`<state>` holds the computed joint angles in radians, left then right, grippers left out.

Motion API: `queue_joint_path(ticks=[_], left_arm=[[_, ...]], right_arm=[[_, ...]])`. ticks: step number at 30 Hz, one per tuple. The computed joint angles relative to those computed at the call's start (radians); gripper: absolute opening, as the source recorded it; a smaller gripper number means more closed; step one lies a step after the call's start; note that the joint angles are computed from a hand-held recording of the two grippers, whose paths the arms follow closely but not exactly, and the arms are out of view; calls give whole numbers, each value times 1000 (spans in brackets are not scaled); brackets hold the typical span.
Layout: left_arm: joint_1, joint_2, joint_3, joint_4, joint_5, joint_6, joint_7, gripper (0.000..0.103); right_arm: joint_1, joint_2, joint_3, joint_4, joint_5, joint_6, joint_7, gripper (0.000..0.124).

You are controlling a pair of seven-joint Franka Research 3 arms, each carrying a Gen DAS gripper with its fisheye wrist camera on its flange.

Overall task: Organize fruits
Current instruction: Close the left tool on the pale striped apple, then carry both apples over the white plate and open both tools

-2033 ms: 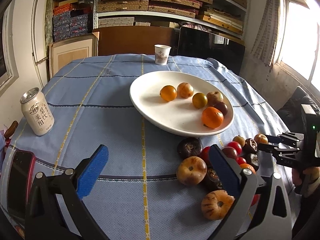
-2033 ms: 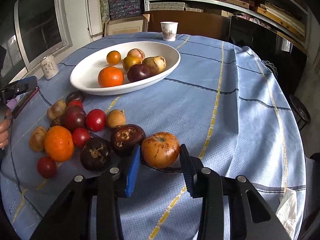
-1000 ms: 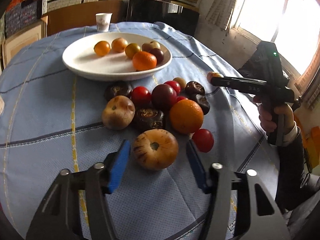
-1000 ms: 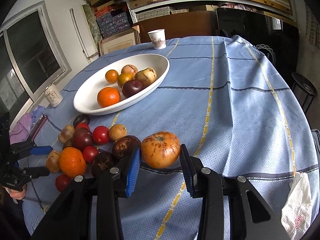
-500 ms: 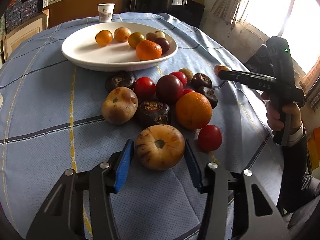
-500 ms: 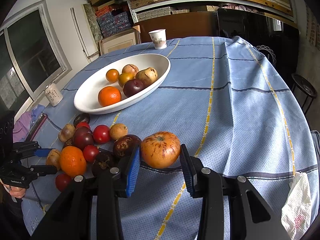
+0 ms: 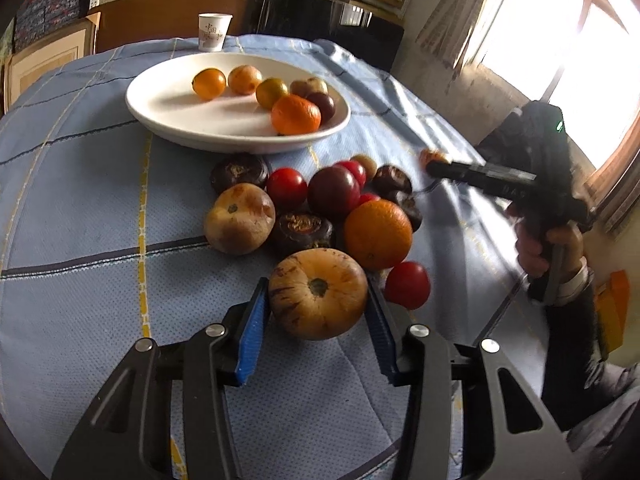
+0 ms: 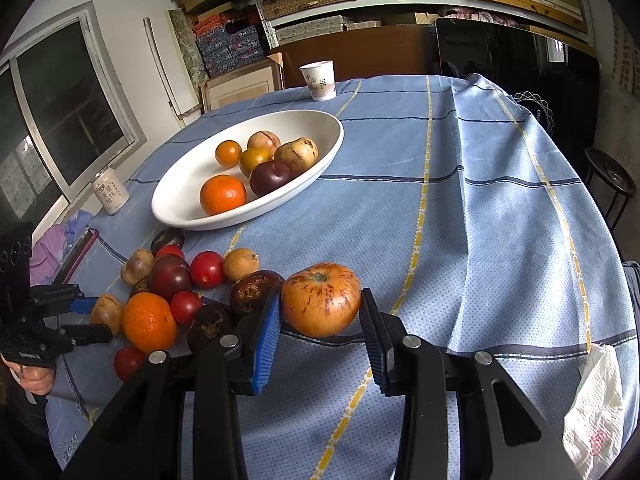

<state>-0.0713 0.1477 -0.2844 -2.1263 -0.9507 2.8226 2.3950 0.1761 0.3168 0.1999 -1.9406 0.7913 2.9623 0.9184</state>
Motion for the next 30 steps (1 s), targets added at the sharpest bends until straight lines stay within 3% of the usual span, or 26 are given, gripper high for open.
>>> queue_joint_path(ticks=[3,5,7,10,13,14,18,21,24,26,28,30], left_arm=[[2,0,3,13,-12,8,-3,46],[-13,14,24,42,92,40,-99,46],[-4,31,23,87,146,56,-146,46],[-7,97,45,205,290,79,-277,46],[-100,221,180,370,582,79,-558,46],[-112,257,204,417,617,60,-606,46],[-60,373,182,570,656,-46,-705,46],[-79,410,214,607,763,-48,-779,46],[-34,440,165,643,779,-62,-790,47],[-12,434,141,625,796,-21,-803,74],[6,404,121,571,811,55,-823,88],[41,363,82,508,816,118,-825,91]], right_arm=[[-21,1,32,6,40,21,-44,40],[-72,6,92,39,157,-32,-145,40],[-44,11,81,66,170,-45,-166,40],[36,43,38,134,88,-30,-111,40],[138,115,-39,239,-80,-10,45,40],[192,156,-93,297,-176,-23,137,40],[250,263,-142,451,-334,-67,263,40],[244,327,-129,542,-389,-99,311,40],[245,355,-128,580,-446,-113,359,40],[200,341,-68,555,-430,-87,332,47],[146,303,3,486,-379,-13,279,59],[93,272,68,434,-327,46,222,60]])
